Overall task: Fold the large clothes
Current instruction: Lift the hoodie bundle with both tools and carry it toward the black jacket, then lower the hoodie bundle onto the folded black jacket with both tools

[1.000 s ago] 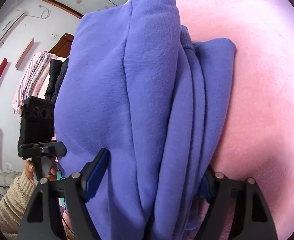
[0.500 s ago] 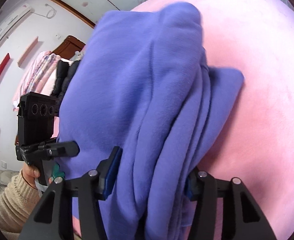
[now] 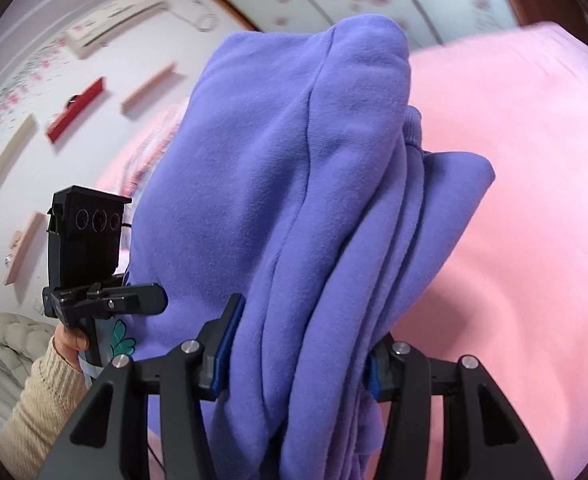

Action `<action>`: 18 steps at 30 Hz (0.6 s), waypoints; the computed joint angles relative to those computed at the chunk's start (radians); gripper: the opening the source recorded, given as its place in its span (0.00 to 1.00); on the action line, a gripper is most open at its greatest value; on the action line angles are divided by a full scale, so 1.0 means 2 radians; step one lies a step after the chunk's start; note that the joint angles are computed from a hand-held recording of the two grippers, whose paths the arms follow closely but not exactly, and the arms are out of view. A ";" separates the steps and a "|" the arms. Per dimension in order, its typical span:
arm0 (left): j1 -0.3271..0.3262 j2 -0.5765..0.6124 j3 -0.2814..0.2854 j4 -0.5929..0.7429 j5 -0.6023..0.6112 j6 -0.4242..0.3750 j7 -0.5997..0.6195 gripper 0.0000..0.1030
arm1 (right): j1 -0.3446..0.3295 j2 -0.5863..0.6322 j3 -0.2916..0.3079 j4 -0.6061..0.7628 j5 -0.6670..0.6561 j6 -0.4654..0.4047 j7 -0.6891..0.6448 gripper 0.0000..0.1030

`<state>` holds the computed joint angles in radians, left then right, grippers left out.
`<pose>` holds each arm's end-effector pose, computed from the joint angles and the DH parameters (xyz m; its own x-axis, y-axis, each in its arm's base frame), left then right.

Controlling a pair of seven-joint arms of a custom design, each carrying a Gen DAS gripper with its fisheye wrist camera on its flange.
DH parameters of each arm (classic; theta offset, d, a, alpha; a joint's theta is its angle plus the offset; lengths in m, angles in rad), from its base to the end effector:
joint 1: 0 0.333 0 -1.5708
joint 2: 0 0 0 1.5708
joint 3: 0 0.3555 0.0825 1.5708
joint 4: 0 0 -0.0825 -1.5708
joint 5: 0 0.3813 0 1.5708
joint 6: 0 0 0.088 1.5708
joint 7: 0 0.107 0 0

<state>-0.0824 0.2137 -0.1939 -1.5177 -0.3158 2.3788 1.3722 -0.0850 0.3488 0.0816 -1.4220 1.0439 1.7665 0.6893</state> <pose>0.6569 -0.1729 0.6541 -0.0379 -0.8926 0.4493 -0.8514 -0.2066 -0.4821 0.6856 0.0633 0.5822 0.6447 -0.4376 -0.6268 -0.7578 -0.2583 -0.5991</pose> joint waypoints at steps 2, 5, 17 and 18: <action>0.024 -0.010 0.016 0.013 0.000 -0.014 0.018 1.00 | 0.032 0.020 0.019 0.041 0.005 0.033 0.022 0.49; 0.055 -0.001 0.030 0.045 -0.009 -0.032 0.048 1.00 | 0.070 0.069 0.042 0.122 -0.002 0.069 0.061 0.49; 0.140 0.161 0.036 0.146 -0.027 -0.053 0.098 1.00 | 0.156 0.266 0.076 0.307 -0.133 0.156 0.220 0.49; 0.140 0.169 0.035 0.145 -0.022 -0.050 0.092 1.00 | 0.156 0.267 0.077 0.287 -0.140 0.173 0.222 0.49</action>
